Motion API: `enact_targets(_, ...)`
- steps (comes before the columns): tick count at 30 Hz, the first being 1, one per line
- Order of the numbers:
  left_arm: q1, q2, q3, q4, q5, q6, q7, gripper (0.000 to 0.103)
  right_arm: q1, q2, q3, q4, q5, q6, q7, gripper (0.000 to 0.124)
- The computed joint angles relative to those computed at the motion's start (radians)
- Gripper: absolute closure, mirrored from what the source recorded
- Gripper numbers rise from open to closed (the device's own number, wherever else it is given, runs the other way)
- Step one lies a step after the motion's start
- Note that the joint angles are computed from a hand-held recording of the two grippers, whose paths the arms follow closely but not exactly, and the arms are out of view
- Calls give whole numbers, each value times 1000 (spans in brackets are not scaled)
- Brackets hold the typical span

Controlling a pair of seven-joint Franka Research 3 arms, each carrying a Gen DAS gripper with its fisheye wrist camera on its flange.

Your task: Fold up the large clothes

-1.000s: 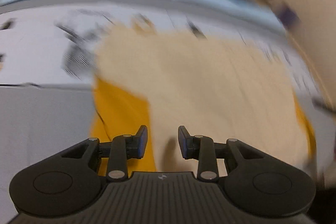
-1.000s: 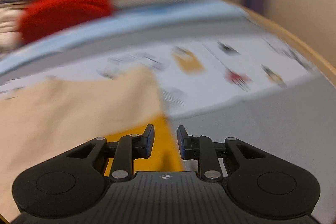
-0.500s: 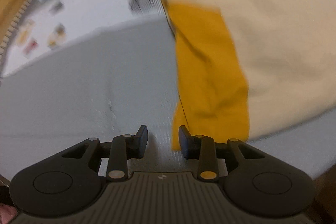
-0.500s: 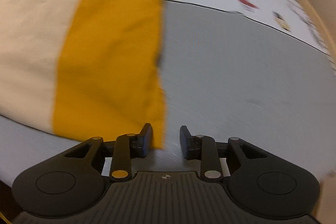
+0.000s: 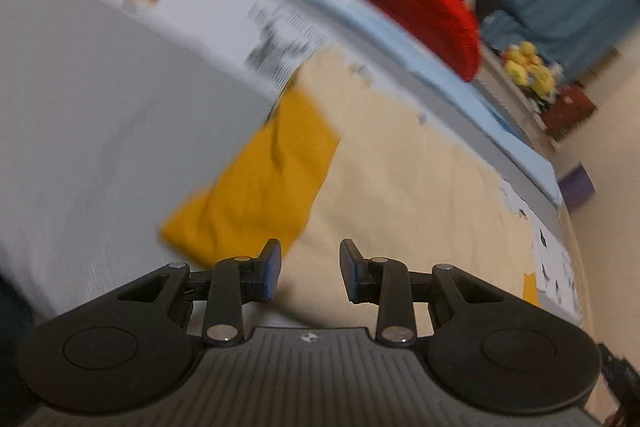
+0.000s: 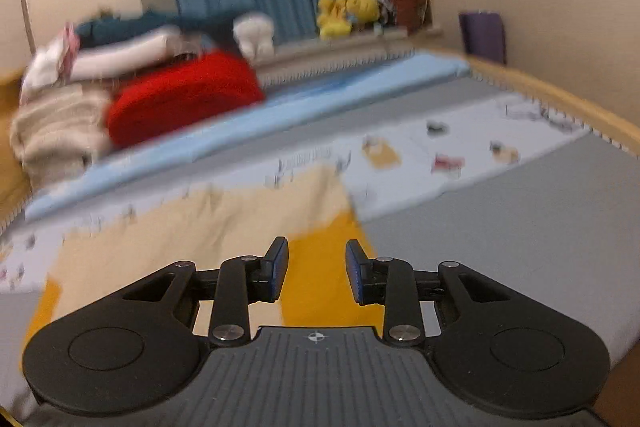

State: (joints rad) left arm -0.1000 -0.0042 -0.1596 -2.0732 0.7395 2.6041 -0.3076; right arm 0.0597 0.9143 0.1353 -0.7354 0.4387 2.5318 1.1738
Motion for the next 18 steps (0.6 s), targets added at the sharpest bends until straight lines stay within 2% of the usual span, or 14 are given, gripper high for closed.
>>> enact_targets(1,0,15,0,0,3,5,-38,66,7,-45,-8,-83,53,44,-32,91)
enact_targets(2,-2,28,1,4,6,7,-62,65,-1,-69,18,-131,54,78,-54,91)
enact_targets(3,-2,41,5,6,8,22,-81,62,-9,-69,46,-145,29,101,-75,91)
enact_targets(4,-1,55,11,6,5,48,-97,56,-1,-80,38,-167,41,114,-114,91)
enact_targets(7,8,100,34,2,-22,131,-120,53,-1,-90,55,-200,37,115,-216,91)
enact_targets(8,6,111,43,2,-18,144,-139,53,6,-127,40,-244,76,108,-261,91)
enact_targets(10,1,122,60,-4,-2,154,-196,51,-4,-149,62,-279,72,122,-277,91)
enact_targets(12,-9,125,77,-24,41,173,-298,50,-13,-188,69,-341,104,132,-309,91)
enact_targets(15,-19,124,95,-44,128,187,-448,48,-13,-200,65,-355,129,120,-329,91)
enact_targets(18,-22,133,101,-34,213,179,-546,47,-10,-207,61,-366,143,113,-351,91)
